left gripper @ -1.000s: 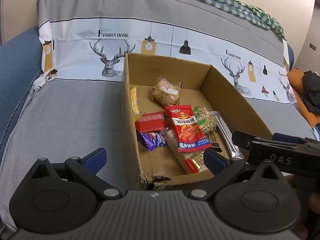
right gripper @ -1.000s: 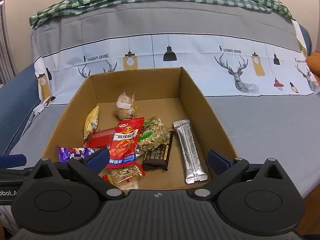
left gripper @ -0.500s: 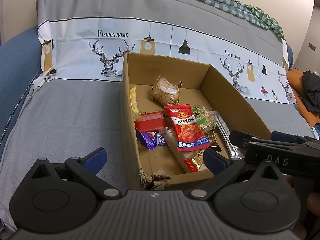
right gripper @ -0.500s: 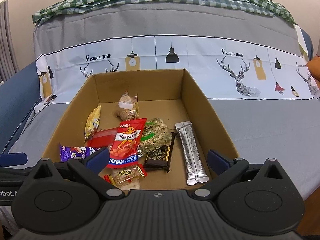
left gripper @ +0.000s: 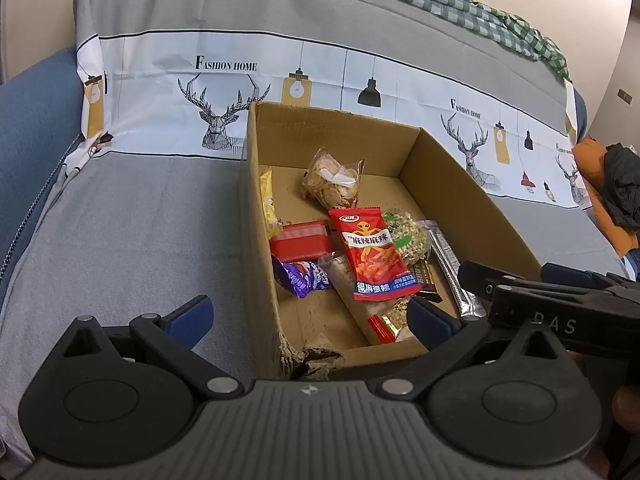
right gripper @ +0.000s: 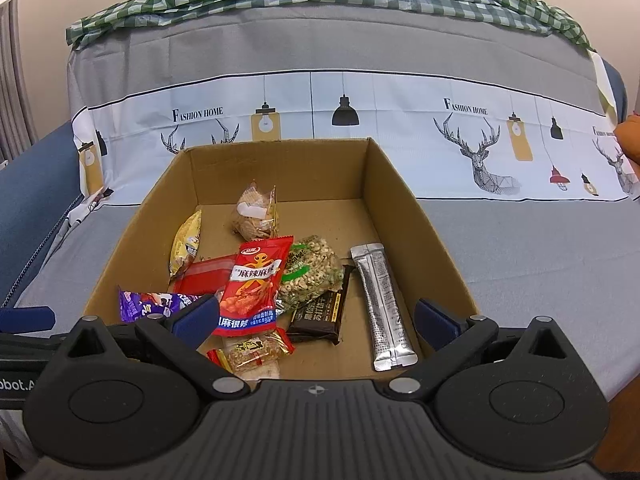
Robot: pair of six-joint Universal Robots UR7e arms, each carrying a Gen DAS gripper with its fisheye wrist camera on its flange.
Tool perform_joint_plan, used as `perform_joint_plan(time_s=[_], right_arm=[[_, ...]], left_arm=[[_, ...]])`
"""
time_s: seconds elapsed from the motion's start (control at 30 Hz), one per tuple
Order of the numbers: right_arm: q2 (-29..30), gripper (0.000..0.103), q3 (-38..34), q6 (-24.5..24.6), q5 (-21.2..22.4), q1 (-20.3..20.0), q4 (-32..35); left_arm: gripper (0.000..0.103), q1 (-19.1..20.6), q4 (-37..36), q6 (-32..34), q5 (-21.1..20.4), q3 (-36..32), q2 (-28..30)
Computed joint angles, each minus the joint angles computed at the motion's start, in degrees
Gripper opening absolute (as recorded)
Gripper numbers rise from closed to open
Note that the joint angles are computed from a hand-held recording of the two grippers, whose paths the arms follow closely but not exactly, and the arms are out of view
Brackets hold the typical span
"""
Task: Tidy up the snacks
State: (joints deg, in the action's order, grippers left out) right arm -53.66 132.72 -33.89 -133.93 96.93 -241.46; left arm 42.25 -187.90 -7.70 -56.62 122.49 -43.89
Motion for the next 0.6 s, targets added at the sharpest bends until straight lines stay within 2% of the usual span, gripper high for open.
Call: perform_joint_plan(time_s=[0.6], right_arm=[[0.21, 0.102, -0.10, -0.26, -0.03, 0.07, -0.35]], left_arm=[[0.103, 0.00, -0.22, 0.06, -0.37, 0.15, 0.01]])
